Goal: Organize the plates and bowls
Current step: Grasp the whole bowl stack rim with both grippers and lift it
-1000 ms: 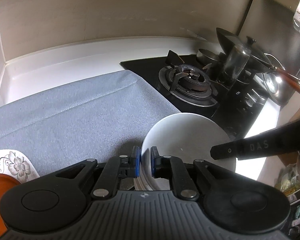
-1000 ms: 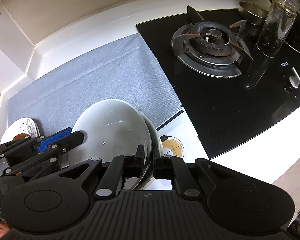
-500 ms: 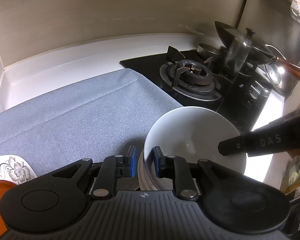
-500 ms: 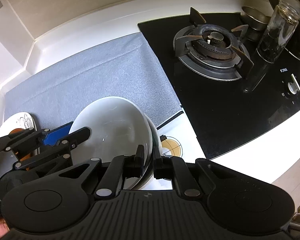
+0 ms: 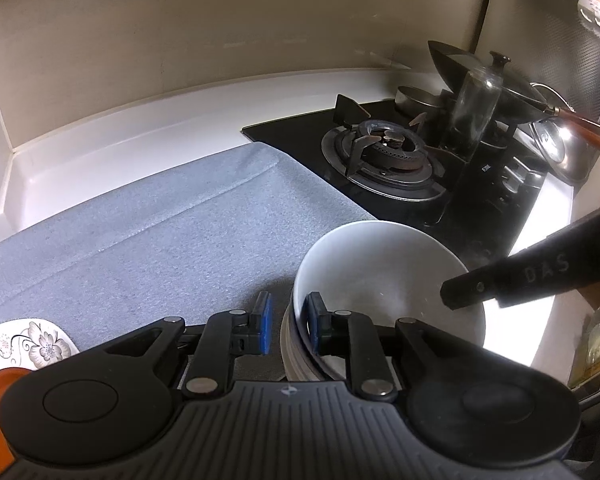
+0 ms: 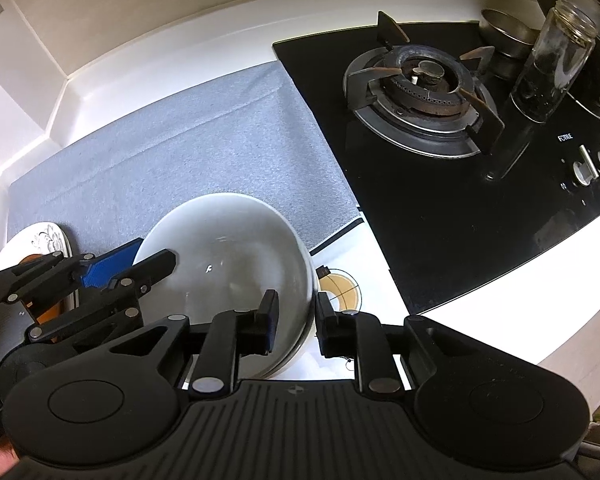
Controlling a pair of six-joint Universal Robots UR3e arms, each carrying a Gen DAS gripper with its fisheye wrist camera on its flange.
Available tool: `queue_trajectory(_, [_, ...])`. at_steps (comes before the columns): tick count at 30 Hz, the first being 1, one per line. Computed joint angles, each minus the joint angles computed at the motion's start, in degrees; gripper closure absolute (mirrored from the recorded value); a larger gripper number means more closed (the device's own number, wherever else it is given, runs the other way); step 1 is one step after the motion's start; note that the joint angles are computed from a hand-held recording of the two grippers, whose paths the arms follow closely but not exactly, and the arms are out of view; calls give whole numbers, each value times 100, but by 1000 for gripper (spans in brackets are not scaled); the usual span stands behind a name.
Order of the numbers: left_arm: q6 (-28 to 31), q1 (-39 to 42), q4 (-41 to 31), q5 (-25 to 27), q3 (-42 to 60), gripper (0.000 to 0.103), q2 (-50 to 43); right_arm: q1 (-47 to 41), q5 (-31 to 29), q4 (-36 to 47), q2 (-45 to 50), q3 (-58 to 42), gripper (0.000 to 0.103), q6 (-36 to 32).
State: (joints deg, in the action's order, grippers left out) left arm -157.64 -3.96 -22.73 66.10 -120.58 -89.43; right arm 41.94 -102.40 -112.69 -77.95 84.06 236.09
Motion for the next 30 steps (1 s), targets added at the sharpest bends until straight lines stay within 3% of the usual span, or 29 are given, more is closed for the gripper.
queue_trajectory(5, [-14, 170, -296, -227, 17, 76, 90, -26, -101, -361, -172, 333, 79, -56])
queue_trajectory(9, [-105, 253, -490, -296, -46, 75, 250, -51, -248, -820, -247, 653, 65, -393])
queue_trajectory(12, [-240, 295, -517, -305, -188, 71, 418, -80, -320, -1152, -226, 825, 60, -789])
queue_trajectory(17, [-682, 196, -520, -112, -321, 66, 614, -479, 158, -1744, -303, 1305, 54, -1424])
queue_trajectory(23, [-1540, -202, -410, 533, -343, 61, 683, -1006, 1017, -2232, -393, 1777, 54, -2246])
queue_trajectory(27, [-2508, -520, -533, 987, -239, 60, 679, -1333, 1623, -2225, -438, 1983, 54, -2899])
queue_trajectory(30, [-3218, -640, -507, 1118, -310, 54, 669, -1578, 1988, -2239, -552, 2175, 54, -3305])
